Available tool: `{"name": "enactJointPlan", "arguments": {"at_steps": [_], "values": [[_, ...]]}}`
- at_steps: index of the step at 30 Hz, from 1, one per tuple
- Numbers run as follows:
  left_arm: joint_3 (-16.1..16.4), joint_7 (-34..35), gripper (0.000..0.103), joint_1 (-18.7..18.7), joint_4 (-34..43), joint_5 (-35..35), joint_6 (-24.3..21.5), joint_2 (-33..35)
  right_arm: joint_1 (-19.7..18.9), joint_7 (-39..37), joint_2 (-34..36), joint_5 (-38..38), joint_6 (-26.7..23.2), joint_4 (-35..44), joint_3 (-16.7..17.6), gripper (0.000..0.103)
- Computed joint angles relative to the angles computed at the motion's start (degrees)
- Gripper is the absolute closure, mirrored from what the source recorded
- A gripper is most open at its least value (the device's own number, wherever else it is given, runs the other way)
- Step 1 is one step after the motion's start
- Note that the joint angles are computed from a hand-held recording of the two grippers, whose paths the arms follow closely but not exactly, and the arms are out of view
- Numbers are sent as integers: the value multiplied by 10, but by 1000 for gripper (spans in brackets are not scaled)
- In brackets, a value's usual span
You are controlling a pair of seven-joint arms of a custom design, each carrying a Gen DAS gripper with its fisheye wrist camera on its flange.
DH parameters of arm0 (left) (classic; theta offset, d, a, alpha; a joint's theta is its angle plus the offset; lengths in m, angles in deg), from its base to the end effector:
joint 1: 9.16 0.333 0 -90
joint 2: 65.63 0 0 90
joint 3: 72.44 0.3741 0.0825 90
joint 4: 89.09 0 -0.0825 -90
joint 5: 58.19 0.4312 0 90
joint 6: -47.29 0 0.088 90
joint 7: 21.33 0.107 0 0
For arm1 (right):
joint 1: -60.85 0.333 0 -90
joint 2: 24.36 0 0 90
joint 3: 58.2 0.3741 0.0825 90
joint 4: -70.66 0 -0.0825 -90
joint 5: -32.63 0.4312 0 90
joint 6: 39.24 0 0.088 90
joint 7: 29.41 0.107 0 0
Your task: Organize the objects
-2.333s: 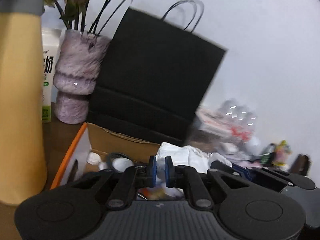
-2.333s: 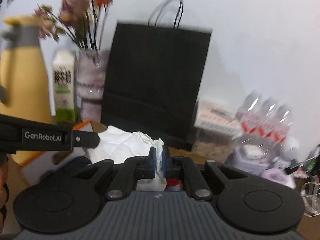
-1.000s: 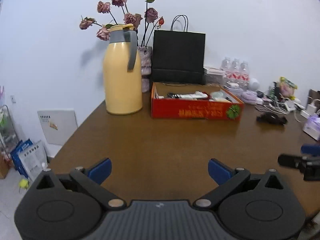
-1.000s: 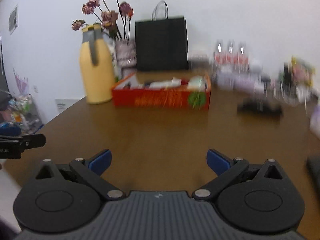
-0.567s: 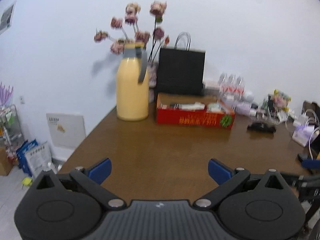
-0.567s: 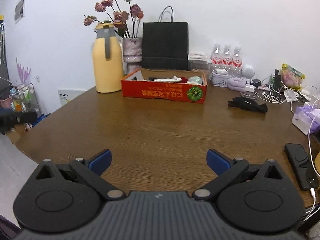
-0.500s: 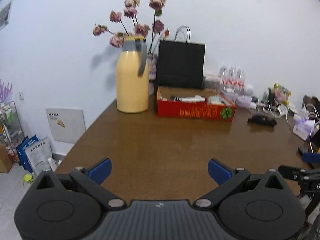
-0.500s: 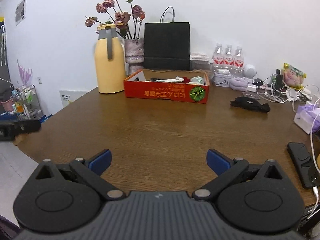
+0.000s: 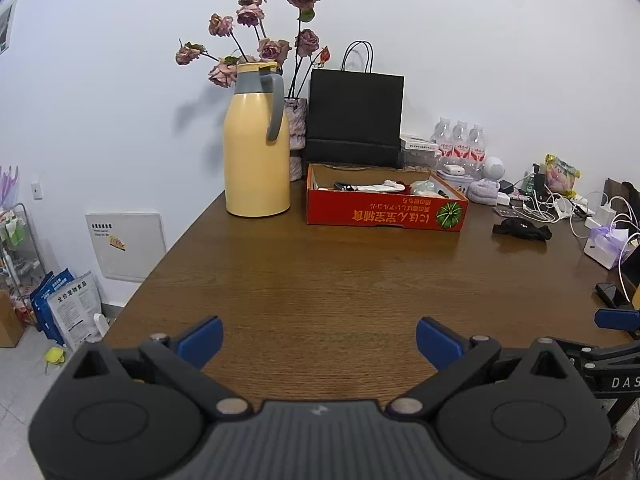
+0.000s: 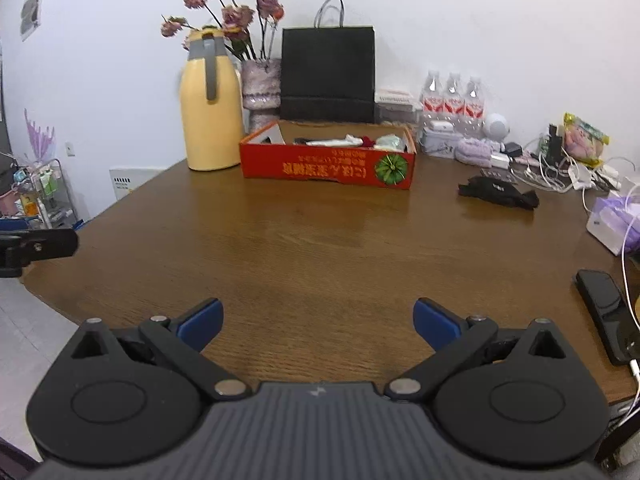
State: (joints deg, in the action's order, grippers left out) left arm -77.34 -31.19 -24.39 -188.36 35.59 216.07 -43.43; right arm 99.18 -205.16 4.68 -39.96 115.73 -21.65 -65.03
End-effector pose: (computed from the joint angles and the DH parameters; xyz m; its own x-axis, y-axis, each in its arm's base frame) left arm 0.6662 -0.3056 0.4290 -0.1234 -0.9921 0.0231 -0.5048 0.0427 -0.8622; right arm 0.6430 0.4512 0.4055 -0.0031 -0.9997 -0.0248 -0.5532 0.0223 -0.8327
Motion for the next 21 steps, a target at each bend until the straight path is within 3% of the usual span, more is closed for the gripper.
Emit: {"name": "enactJointPlan", "arguments": {"at_steps": [21], "values": [[9, 50, 0, -9, -2, -46, -1, 4, 1, -17, 5, 15, 22, 0, -4, 0]]}}
